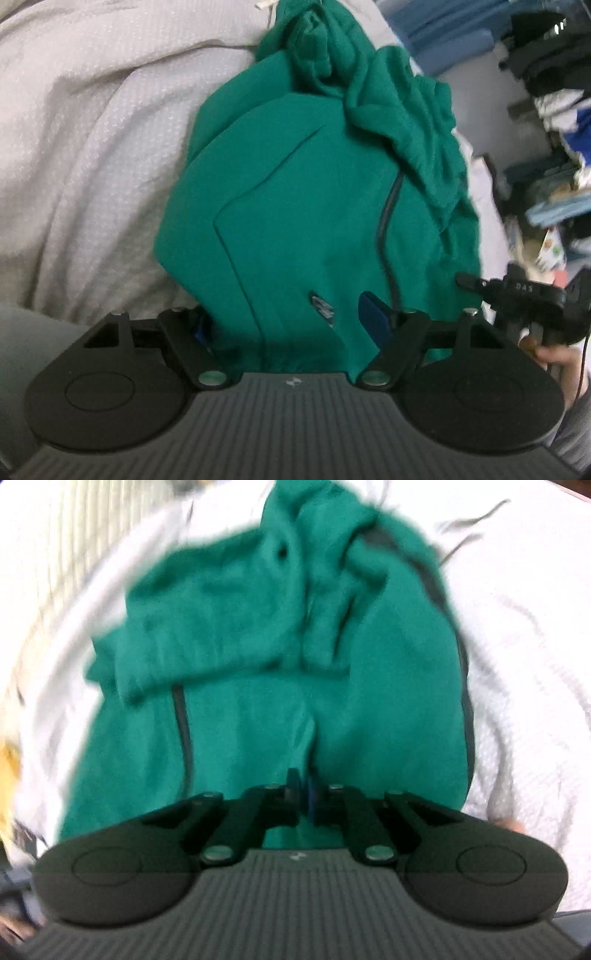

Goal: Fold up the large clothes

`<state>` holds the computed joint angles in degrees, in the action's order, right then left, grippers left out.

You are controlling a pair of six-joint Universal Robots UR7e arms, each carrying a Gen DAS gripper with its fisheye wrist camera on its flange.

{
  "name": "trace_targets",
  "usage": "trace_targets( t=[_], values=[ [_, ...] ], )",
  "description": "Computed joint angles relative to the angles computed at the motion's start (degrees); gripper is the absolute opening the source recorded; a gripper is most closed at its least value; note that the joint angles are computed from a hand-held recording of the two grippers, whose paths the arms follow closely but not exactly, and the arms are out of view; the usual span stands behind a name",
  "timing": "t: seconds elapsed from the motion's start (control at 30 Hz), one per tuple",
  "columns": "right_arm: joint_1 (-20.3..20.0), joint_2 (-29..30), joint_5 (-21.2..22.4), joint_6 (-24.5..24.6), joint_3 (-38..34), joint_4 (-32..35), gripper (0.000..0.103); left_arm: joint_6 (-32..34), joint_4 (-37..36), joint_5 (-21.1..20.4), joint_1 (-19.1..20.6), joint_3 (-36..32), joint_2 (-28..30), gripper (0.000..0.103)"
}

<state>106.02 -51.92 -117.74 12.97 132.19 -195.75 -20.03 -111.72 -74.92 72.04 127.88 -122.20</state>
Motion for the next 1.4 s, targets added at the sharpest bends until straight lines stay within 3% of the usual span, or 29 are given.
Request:
trace_targets(
  t=[0.03,0.07,0.1,0.13,0.17,0.27,0.37,0.5,0.63,0.8,1.0,1.07,1.17,1.23,1.4],
  values=[
    [0.0,-0.9,0.7,-0.5,0.8,-1.9,0.006,-1.1,0.0,-0.2,-0.6,0.4,-0.3,0.071],
    [0.2,-1.6,1.0,-0.6,1.4,-3.8,0.006,-1.4,0.3,0.0,-1.3,0.6,-0.3,0.055],
    [0.1,-2.1,1.8,-0.1,1.8,-5.2,0.006,-1.6,0.5,0.8,-2.7,1.1,-0.8,0.049],
    [0.2,-2.6,2.9,0.9,1.9,-6.0,0.006,-2.6,0.5,2.1,-4.1,1.4,-1.5,0.031],
    [0.6,-2.8,3.3,1.1,2.1,-7.2,0.006,-4.0,0.0,2.8,-5.3,1.6,-2.3,0.027],
    [2.8,-3.4,2.6,1.5,2.0,-9.2,0.006,-7.2,-4.1,2.3,-8.0,1.5,-4.5,0.019],
    [4.7,-5.5,2.0,2.0,1.7,-9.4,0.006,-11.1,-6.1,3.7,-14.3,0.1,-7.9,0.018],
    [7.3,-8.6,-1.2,1.6,-0.6,-7.6,0.006,-16.7,-6.6,9.3,-24.5,-3.2,-10.7,0.017],
    [9.2,-10.1,-4.4,-0.2,-4.5,-3.1,0.006,-18.8,-8.2,10.8,-28.1,-6.1,-9.6,0.017],
    [6.4,-8.7,-3.8,-1.7,-7.5,-2.7,0.002,-16.9,-15.3,9.8,-23.9,-6.5,-6.4,0.017],
    [-0.9,-5.7,3.7,-1.7,-8.6,-2.4,0.003,-7.9,-35.8,-1.3,-7.9,-3.6,6.7,0.017],
    [-3.5,-5.0,7.5,-1.1,-7.1,-4.4,0.003,-5.5,-41.5,0.0,-5.4,-2.6,11.4,0.017],
    [-5.6,-3.8,8.9,-3.6,-3.8,-8.7,0.006,-2.9,-47.8,-0.8,-0.7,-3.6,18.7,0.017],
    [-7.9,-3.7,9.5,-4.5,-0.8,-10.0,0.006,-1.4,-50.4,-3.2,3.5,-5.2,22.9,0.017],
    [-13.5,-6.5,12.3,0.3,5.4,-9.1,0.011,1.9,-55.1,-10.8,10.8,-7.3,28.3,0.017]
  ],
)
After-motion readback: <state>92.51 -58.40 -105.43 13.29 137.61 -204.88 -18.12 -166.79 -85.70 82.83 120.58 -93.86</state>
